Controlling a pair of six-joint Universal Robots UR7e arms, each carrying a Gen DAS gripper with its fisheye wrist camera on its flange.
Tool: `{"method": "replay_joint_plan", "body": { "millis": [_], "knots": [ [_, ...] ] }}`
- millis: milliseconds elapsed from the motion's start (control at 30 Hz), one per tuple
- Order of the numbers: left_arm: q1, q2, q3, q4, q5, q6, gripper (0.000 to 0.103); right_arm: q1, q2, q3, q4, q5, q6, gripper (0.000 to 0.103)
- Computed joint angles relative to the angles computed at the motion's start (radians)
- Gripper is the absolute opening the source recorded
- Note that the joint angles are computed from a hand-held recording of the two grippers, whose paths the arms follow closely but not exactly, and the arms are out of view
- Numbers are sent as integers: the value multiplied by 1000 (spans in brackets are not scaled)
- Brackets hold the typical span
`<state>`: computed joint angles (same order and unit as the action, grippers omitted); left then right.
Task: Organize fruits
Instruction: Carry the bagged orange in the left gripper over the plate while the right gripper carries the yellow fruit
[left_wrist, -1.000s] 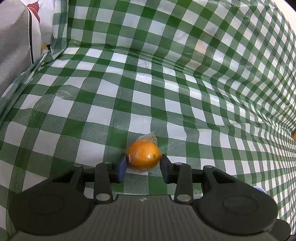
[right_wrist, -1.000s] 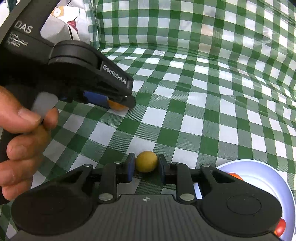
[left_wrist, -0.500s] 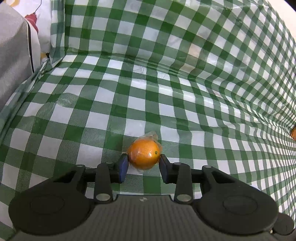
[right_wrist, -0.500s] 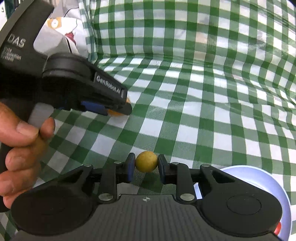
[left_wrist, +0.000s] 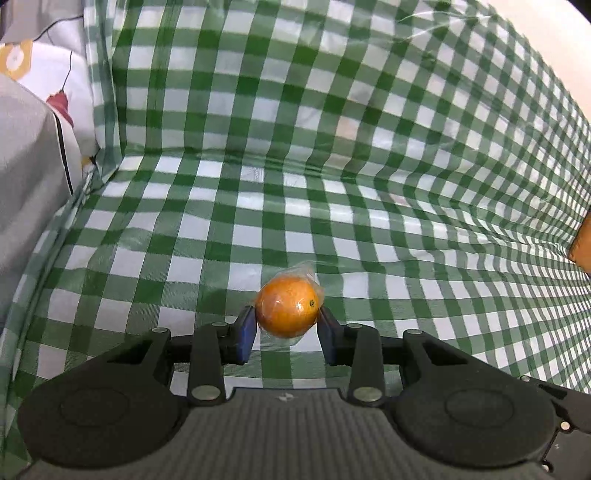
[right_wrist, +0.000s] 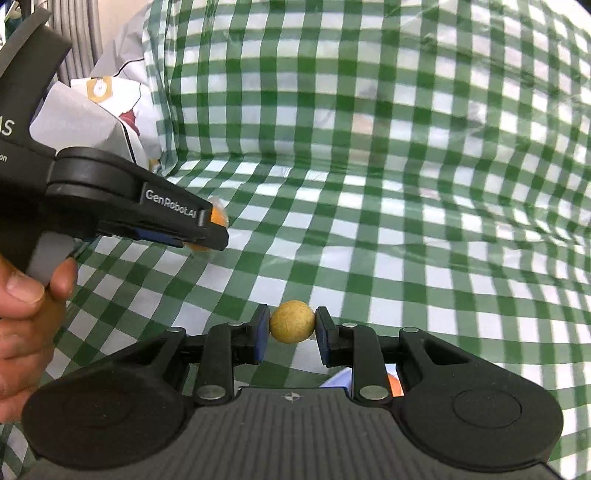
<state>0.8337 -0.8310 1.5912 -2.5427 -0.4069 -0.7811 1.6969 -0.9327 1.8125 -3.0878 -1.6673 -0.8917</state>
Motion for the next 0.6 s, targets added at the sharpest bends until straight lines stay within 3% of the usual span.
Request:
{"method": "replay_joint_plan", "body": {
  "millis": [600],
  "knots": [
    [-13, 21, -10, -30, 6, 81, 40, -27, -47, 10, -43, -12, -28, 28]
  ]
}}
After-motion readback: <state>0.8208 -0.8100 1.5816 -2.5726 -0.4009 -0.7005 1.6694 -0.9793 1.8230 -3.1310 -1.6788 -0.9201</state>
